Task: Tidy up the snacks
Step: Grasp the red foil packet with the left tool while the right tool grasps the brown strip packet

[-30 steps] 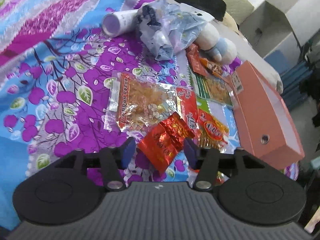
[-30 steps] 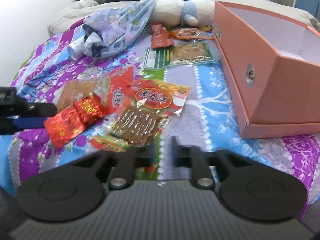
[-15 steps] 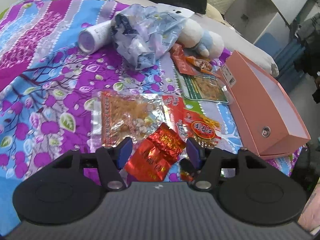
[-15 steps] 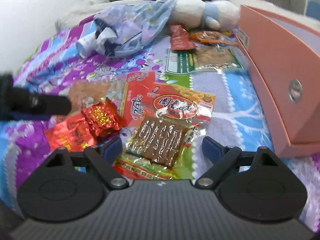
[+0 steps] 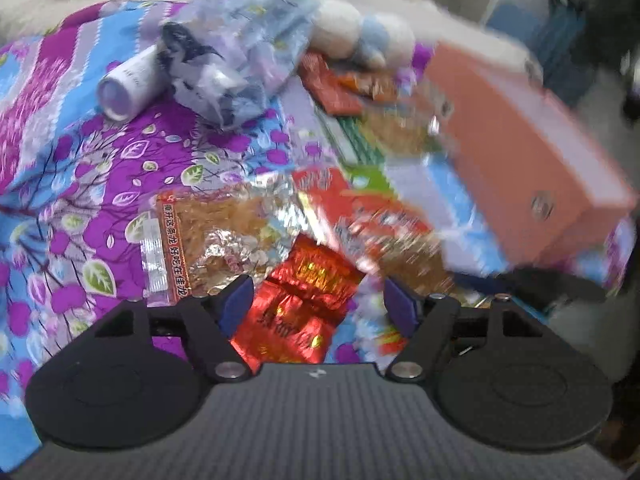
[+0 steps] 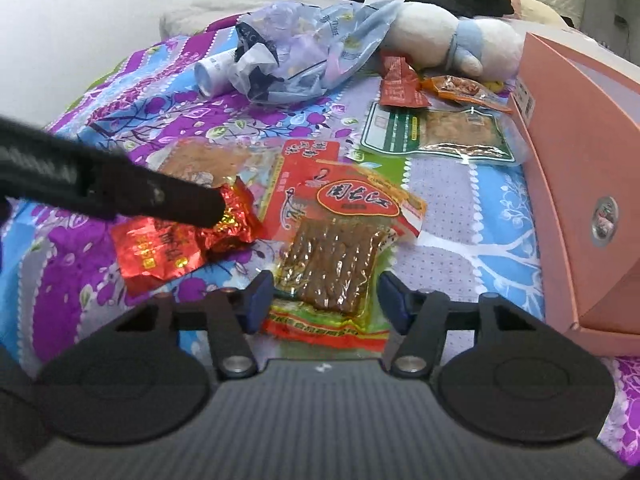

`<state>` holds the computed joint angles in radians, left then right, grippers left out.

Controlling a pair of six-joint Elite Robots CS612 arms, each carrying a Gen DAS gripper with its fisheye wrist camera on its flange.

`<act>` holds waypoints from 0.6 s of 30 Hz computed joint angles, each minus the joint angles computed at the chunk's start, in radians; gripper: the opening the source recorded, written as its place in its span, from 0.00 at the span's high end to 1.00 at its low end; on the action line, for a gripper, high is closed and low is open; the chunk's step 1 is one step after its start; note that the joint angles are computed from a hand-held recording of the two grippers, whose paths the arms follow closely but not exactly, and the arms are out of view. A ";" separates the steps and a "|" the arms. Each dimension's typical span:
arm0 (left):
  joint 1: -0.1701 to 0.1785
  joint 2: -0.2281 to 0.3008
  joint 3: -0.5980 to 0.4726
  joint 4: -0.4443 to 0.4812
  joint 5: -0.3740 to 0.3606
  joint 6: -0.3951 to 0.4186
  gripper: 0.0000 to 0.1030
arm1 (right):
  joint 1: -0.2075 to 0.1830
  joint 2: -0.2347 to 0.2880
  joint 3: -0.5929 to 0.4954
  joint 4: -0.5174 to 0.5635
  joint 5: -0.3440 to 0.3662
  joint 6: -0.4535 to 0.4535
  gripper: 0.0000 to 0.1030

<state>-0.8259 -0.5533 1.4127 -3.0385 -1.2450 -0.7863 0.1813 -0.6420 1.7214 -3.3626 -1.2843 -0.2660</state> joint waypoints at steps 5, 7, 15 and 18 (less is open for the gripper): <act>-0.008 0.011 -0.032 0.057 0.026 0.175 0.26 | -0.017 -0.020 0.019 0.021 -0.012 0.002 0.44; -0.009 0.016 -0.042 0.079 0.035 0.193 0.26 | -0.027 -0.026 0.027 0.028 -0.009 0.002 0.44; -0.010 0.035 -0.059 0.096 0.078 0.168 0.37 | -0.038 -0.034 0.046 0.004 -0.057 0.009 0.39; -0.012 0.040 -0.062 0.081 0.086 0.155 0.41 | -0.038 -0.026 0.045 -0.015 -0.031 0.066 0.18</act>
